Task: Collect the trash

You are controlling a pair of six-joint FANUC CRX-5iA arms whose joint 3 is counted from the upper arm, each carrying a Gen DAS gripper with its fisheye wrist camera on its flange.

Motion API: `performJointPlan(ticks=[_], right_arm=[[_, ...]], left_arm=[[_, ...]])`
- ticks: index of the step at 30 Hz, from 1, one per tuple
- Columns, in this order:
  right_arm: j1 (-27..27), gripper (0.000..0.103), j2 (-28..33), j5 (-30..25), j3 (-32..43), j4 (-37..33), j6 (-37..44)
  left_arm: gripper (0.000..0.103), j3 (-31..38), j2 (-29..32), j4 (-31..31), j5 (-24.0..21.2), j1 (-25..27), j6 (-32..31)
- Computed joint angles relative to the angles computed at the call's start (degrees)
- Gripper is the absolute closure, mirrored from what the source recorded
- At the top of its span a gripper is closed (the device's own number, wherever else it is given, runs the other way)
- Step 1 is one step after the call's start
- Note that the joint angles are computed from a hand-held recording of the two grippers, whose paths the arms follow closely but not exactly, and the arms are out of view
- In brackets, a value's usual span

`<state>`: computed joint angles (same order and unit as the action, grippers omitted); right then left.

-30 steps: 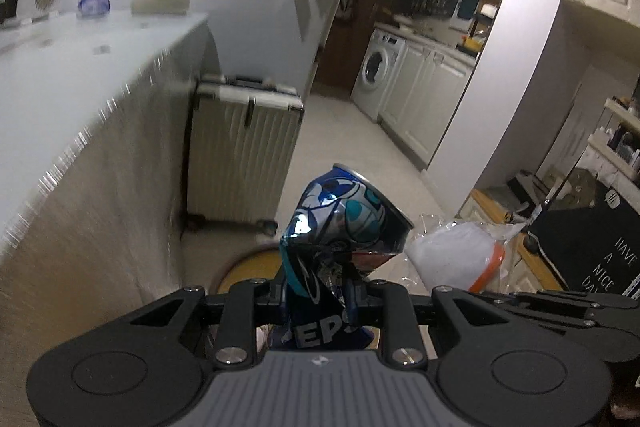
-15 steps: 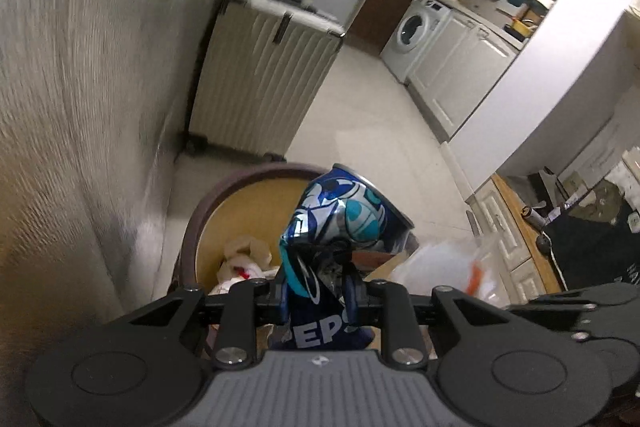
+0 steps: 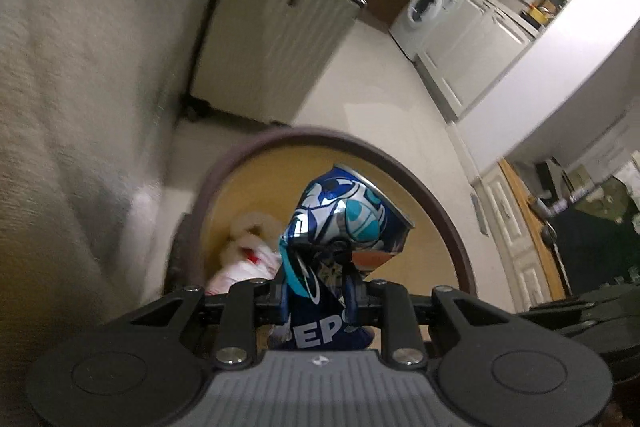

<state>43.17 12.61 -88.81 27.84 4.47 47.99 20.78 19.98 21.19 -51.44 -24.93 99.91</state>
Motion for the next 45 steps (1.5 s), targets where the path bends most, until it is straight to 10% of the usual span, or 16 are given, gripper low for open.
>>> performJointPlan(ticks=[3,7,27,35,45], right_arm=[[-0.1,0.067,-2.77,2.16,-2.83,1.01,-1.94],[0.15,0.067,-5.69,5.03,-6.66,2.08,-5.38],[5.18,0.066,-13.55,12.79,-17.72,9.46,-17.13],[9.85,0.049,-17.62,13.6,-22.28,18.18,-24.84],[15.28,0.028,-21.67,12.55,-25.56,27.02,-32.61]], left_arm=[[0.074,0.36,1.6,3.29,-0.29,-0.44,-3.58],[0.038,3.59,3.18,-0.2,-4.42,-1.17,-1.68],[0.023,7.37,-0.19,-7.51,-12.41,-2.18,0.26],[0.001,8.76,-2.15,-9.54,-14.12,-3.0,1.63],[0.0,12.62,-4.09,-13.3,-17.85,-4.77,3.49]])
